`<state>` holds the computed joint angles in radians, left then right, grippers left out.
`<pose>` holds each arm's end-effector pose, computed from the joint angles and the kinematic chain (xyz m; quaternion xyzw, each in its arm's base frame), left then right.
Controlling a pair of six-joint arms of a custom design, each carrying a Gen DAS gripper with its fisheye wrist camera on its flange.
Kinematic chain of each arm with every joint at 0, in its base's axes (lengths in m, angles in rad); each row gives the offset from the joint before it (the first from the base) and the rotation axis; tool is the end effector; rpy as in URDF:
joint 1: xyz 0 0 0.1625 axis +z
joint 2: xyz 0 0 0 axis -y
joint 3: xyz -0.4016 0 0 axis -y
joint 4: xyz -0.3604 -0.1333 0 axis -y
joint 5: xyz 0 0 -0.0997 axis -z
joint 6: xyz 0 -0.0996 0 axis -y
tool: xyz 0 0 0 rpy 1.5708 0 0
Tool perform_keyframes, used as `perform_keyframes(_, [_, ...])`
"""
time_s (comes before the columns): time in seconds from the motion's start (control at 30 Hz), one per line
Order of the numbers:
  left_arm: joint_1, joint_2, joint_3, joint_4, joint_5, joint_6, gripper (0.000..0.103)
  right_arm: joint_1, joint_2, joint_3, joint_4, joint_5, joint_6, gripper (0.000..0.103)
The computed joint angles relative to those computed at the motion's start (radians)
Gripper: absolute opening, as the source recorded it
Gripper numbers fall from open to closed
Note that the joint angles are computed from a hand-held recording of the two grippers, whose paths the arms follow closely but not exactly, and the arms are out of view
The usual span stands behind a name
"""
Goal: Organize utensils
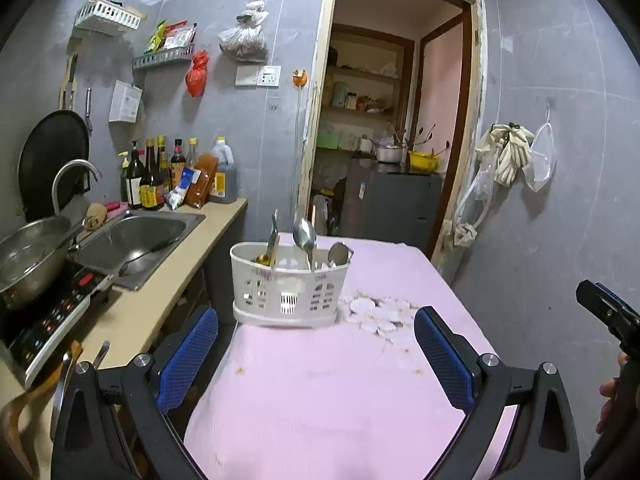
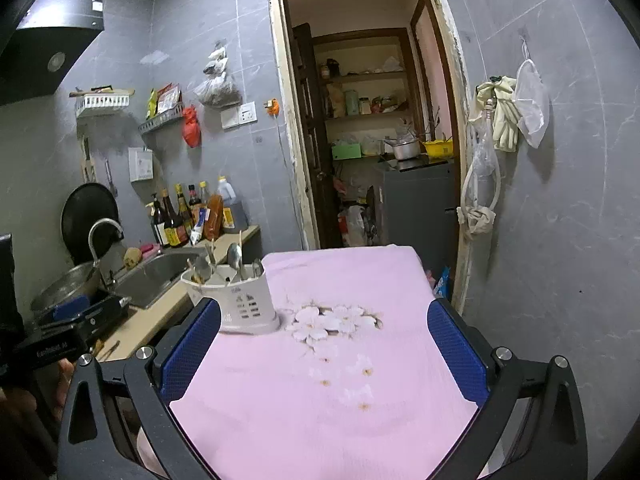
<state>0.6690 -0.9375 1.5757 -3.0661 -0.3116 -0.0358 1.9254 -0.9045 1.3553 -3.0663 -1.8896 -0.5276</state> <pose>-0.3413 -0.5607 0.3269 0.0864 0.7700 -0.5416 0.3260 0.3403 -0.6252 0.3599 0.2937 -0.8076 0.4789 0.1796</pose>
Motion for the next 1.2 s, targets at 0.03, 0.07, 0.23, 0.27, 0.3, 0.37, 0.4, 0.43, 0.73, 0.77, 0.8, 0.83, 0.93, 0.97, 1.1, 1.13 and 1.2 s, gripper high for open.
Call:
perform_keyframes(0.03, [-0.004,-0.003,0.007,0.008,0.006,-0.013,0.099,-0.001,-0.008,0.013,-0.002,-0.001,-0.002,0.102])
perform_keyframes(0.07, [-0.01,-0.008,0.019,0.012,0.011,-0.027,0.099,-0.002,-0.017,0.029,-0.002,-0.002,-0.004,0.102])
perform_keyframes(0.23, [-0.025,-0.031,0.062,0.058,0.031,-0.087,0.099,-0.001,-0.045,0.076,-0.001,-0.028,-0.011,0.102])
perform_keyframes(0.27, [-0.026,-0.035,0.068,0.07,0.032,-0.101,0.099,-0.001,-0.048,0.081,0.001,-0.031,-0.013,0.102])
perform_keyframes(0.3, [-0.026,-0.043,0.078,0.087,0.033,-0.123,0.099,-0.002,-0.051,0.084,0.003,-0.034,-0.014,0.102])
perform_keyframes(0.37, [-0.026,-0.052,0.086,0.116,0.033,-0.154,0.099,-0.002,-0.049,0.082,0.016,-0.044,-0.008,0.102])
perform_keyframes(0.4, [-0.025,-0.063,0.091,0.162,0.033,-0.193,0.099,-0.002,-0.045,0.073,0.025,-0.053,0.0,0.102])
perform_keyframes(0.43, [-0.024,-0.071,0.096,0.187,0.032,-0.215,0.099,-0.002,-0.042,0.07,0.024,-0.055,0.005,0.102])
perform_keyframes(0.73, [-0.018,-0.068,0.091,0.171,0.044,-0.177,0.099,0.001,-0.015,0.043,0.044,-0.061,0.025,0.102])
perform_keyframes(0.77, [-0.017,-0.068,0.089,0.166,0.044,-0.172,0.099,0.002,-0.013,0.04,0.046,-0.063,0.026,0.102])
perform_keyframes(0.8, [-0.016,-0.066,0.087,0.16,0.044,-0.167,0.099,0.003,-0.008,0.032,0.056,-0.066,0.03,0.102])
perform_keyframes(0.83, [-0.014,-0.065,0.084,0.155,0.043,-0.161,0.099,0.003,-0.006,0.029,0.061,-0.067,0.032,0.102])
perform_keyframes(0.93, [-0.01,-0.062,0.078,0.146,0.043,-0.152,0.099,0.004,0.003,0.016,0.068,-0.073,0.034,0.102])
perform_keyframes(0.97, [-0.008,-0.06,0.073,0.143,0.041,-0.146,0.099,0.003,0.005,0.013,0.07,-0.072,0.034,0.102])
perform_keyframes(1.1, [-0.006,-0.061,0.071,0.146,0.038,-0.145,0.099,0.004,0.011,0.004,0.077,-0.074,0.032,0.102])
perform_keyframes(1.13, [-0.007,-0.062,0.072,0.148,0.039,-0.147,0.099,0.003,0.012,0.002,0.079,-0.073,0.032,0.102])
perform_keyframes(1.2, [-0.003,-0.057,0.062,0.142,0.035,-0.135,0.099,0.003,0.011,0.004,0.077,-0.074,0.032,0.102])
